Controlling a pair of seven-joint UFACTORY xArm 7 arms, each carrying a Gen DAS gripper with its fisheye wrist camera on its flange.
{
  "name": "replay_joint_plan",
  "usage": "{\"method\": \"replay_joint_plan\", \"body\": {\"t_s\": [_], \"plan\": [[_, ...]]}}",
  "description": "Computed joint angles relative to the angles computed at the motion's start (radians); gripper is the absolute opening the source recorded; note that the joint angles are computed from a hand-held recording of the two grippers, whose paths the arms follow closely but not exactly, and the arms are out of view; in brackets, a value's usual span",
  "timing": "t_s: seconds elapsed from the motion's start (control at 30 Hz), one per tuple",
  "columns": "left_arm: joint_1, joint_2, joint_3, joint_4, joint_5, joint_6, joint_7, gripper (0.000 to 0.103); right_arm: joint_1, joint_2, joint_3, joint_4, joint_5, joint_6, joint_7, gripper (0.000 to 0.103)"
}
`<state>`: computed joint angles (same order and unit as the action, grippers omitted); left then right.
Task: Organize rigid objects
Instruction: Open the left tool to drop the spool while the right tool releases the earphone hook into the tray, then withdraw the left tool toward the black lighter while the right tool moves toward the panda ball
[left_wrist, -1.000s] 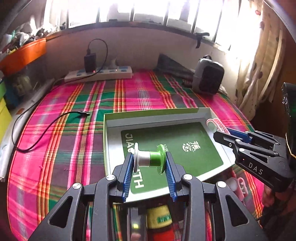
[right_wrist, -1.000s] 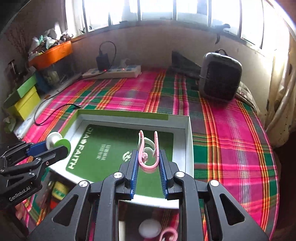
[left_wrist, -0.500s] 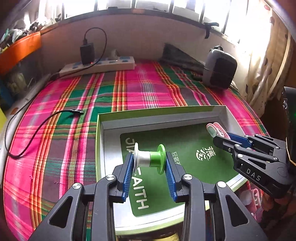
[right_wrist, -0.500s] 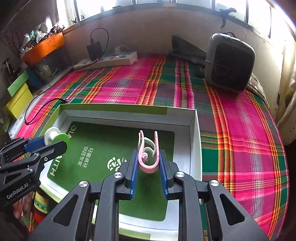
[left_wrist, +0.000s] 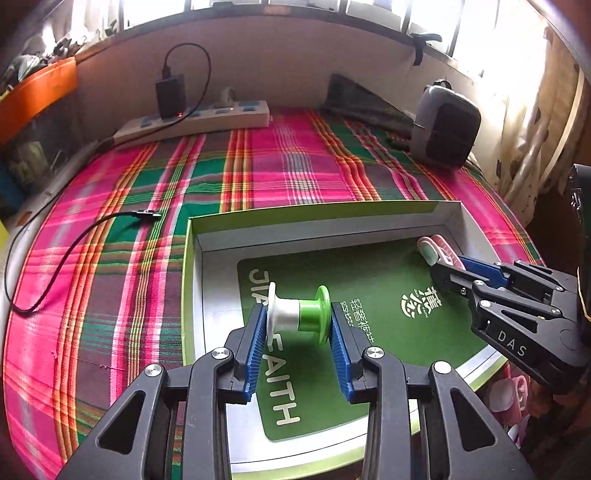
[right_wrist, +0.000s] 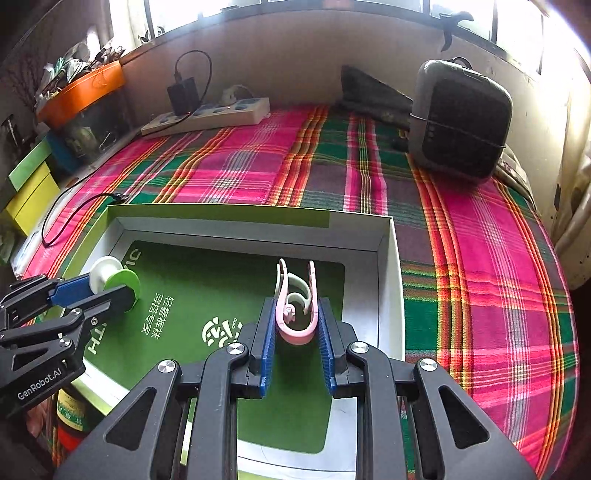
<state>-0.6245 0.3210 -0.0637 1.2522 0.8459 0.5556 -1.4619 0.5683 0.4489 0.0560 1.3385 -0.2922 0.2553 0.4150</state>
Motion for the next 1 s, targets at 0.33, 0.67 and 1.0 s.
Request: {"method": "replay_joint_plan", "body": {"t_s": [0.33, 0.67, 1.0], "plan": [[0.0, 0.005, -0.004, 0.01, -0.021, 0.014, 0.03, 0.035, 0.007, -0.004, -0.006, -0.003, -0.01, -0.001, 0.012, 0.024], [-0.006, -0.002, -0.002, 0.0, -0.011, 0.012, 0.018, 0.046, 0.009, -0.007, -0.01, -0.01, -0.009, -0.023, 0.02, 0.042], [-0.018, -0.056, -0.018, -0.029, 0.076, 0.035, -0.053, 0.048, 0.035, -0.05, -0.039, -0.057, -0.038, -0.074, 0.058, 0.042]]}}
